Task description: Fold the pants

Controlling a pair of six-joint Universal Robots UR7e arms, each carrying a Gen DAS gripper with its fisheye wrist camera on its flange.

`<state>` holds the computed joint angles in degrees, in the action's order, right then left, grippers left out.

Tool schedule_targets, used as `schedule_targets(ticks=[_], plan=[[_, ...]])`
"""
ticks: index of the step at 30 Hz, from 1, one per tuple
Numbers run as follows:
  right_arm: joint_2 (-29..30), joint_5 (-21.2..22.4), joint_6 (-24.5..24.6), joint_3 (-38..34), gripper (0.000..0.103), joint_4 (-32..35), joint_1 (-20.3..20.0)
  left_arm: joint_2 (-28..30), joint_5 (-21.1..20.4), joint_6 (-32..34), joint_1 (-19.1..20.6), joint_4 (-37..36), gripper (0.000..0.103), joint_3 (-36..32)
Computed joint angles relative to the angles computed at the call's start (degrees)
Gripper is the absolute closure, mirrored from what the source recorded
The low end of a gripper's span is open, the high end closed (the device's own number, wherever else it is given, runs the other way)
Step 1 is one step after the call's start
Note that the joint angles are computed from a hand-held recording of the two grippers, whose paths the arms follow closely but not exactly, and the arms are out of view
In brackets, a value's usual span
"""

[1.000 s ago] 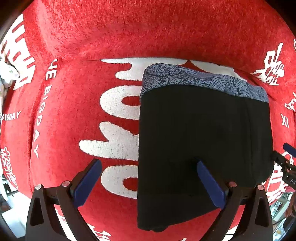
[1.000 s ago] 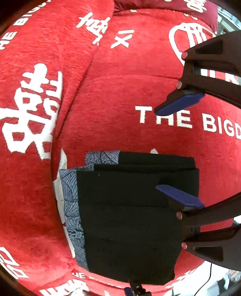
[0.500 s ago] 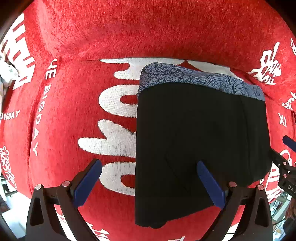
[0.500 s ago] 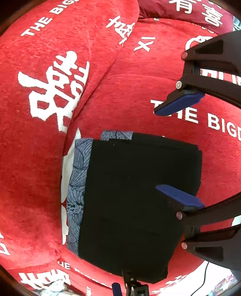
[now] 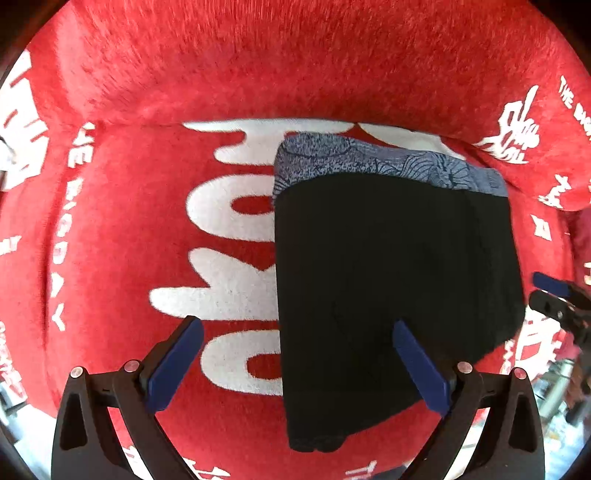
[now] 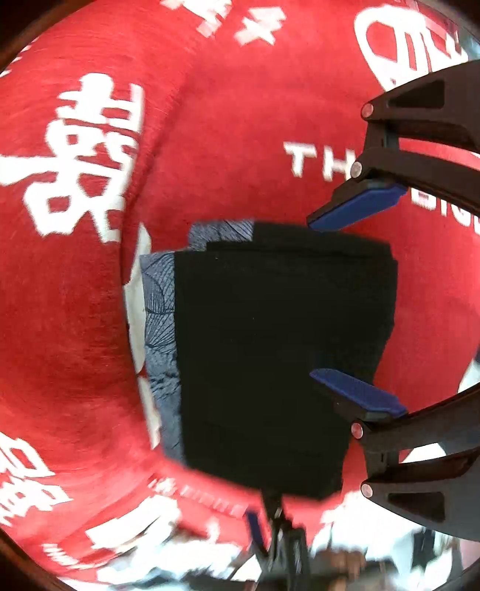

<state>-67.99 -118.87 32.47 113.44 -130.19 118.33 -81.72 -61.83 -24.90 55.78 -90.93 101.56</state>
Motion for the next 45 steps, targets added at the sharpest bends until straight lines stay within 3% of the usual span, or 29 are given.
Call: schedule_targets(ticks=[4,7,13,17,20,24,26,29,34,37,39,41,45], plan=[[-5.5,10.1,-1.0,6.9,0.023,-8.0,-6.0,0.8,-2.7,4.3,2.2,-1.1,0.0,-1.2],[-7.5,15.6,-2.3,10.7,0.023,-12.2,-10.0,2.0,-7.2,7.4,4.6,-2.7,0.0,-1.8],[-6.5,24.4,-8.6,13.7,0.023,-18.1,-17.0,4.3,-13.6,11.0,7.3,-9.1,0.0,0.3],[-4.7,30.7,-9.9,14.9,0.021,-23.2,-20.7,5.4,-14.5,9.0,7.3,-12.0,0.0,1.4],[-3.6,29.8,-7.5,13.7,0.021,-23.0,-20.3,5.3,-13.4,7.2,6.3,-13.7,0.002,2.5],[-3.6,27.9,-5.4,12.3,0.044,-20.7,-18.3,3.3,-12.9,8.1,4.1,-15.0,0.033,3.8],[-3.8,28.2,-4.7,12.1,0.051,-21.3,-17.3,1.8,-12.5,8.6,3.0,-13.8,0.041,3.8],[-4.9,30.3,-2.2,13.1,0.059,-23.5,-16.4,-0.5,-12.8,7.9,1.9,-10.7,0.043,3.2],[-6.0,34.3,1.6,14.5,0.06,-24.1,-12.7,-6.0,-12.1,6.4,0.7,-3.3,0.043,3.2],[-4.7,35.4,5.1,16.3,0.06,-28.3,-10.3,-8.3,-10.7,5.5,1.8,-0.8,0.038,4.2],[-2.9,33.6,6.4,16.4,0.06,-29.2,-9.0,-8.9,-4.5,3.5,1.8,0.9,0.023,6.1],[-0.2,28.4,8.3,15.0,0.059,-25.1,-7.6,-9.8,-0.4,2.8,2.5,-0.1,0.0,8.0],[2.0,21.0,12.8,11.8,0.029,-18.5,-5.2,-11.0,1.2,0.8,1.8,1.3,0.0,7.9]])
